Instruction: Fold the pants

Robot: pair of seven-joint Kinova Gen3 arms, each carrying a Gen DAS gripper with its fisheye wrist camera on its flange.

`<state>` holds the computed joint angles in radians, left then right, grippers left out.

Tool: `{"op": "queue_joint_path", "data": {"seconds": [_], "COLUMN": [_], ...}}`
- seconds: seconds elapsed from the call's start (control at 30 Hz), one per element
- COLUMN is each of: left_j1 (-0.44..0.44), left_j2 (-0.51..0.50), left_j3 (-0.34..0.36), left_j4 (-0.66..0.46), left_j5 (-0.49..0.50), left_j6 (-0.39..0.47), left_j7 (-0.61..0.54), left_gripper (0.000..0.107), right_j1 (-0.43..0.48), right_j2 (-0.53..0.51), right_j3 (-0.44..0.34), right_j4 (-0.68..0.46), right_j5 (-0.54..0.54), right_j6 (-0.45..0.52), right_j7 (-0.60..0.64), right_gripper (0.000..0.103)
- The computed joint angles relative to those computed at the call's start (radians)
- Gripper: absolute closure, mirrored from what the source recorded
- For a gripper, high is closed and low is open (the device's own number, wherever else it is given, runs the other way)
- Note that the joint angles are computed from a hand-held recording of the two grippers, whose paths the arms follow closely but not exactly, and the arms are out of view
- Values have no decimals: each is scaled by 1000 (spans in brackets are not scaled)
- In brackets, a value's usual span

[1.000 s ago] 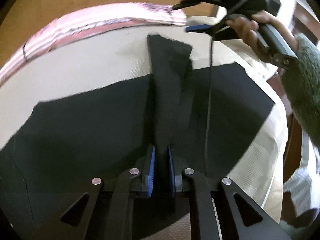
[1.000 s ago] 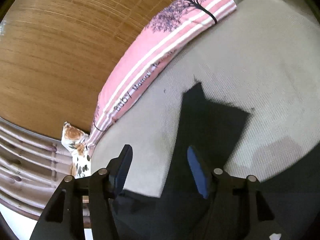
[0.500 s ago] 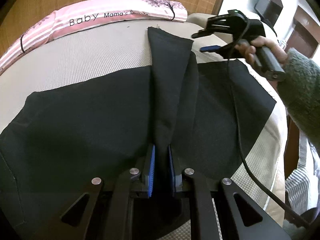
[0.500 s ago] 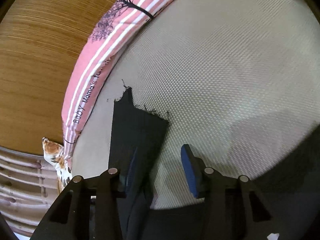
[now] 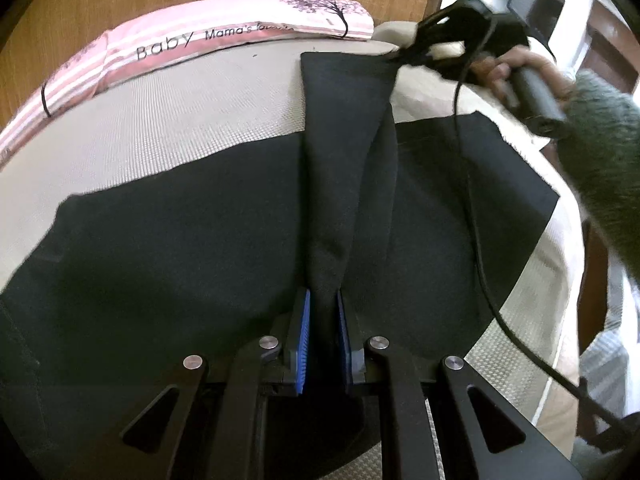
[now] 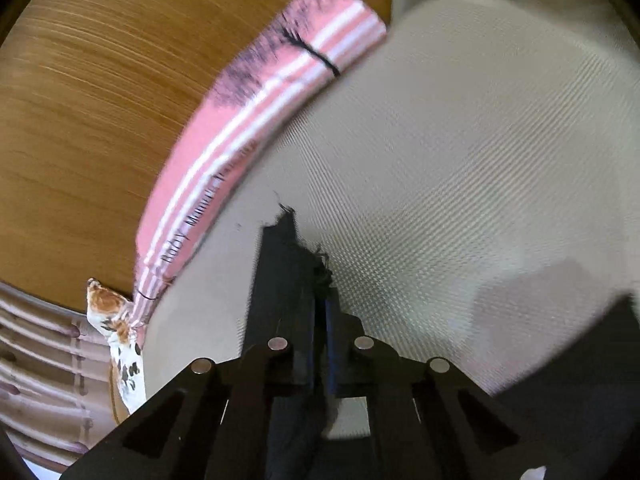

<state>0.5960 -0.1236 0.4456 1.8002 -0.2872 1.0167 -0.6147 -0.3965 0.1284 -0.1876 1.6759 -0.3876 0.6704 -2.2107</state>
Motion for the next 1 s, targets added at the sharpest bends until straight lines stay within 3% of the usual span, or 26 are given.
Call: {"op": "queue_joint_path", "data": {"seconds": [0.13,0.27,0.33,0.43,0.5,0.63,0.77,1.0], "left_j1": [42,133,178,226,246,275,278,185], "left_j2": [51,113,137,151,149,158,155,72], "left_j3": [51,73,73,49,24,1,-15,-50], "left_j4": [-53,-98,-111,-115,-112,-118,-119,-53], "left_j5": [-112,-219,-262,-290,-286,-287,-272,-125], "left_j6": [85,166,200,215,211,226,217,83], "left_j7": [39,58,66,70,72,83,84,56], "left_gripper": [94,93,94,93,93,93,93,92], "right_j1": [-20,97,130,75,69,42,-3,9], "right_j2": [-159,-344,-435,-525,-558,-548,-460,-372], "right_j3": [10,-99,-116,-25,5,28,33,-5], "right_j4": [47,123,166,266,336,420,414,409], "right_j5": [155,287,328,276,208,69,-6,26], "right_j6": [51,167,241,279,248,97,12,-76], "right_j7": [-133,-296,-363,-382,-360,-284,-222,-230], "right_gripper": [99,102,102,101,98,94,72,74]}}
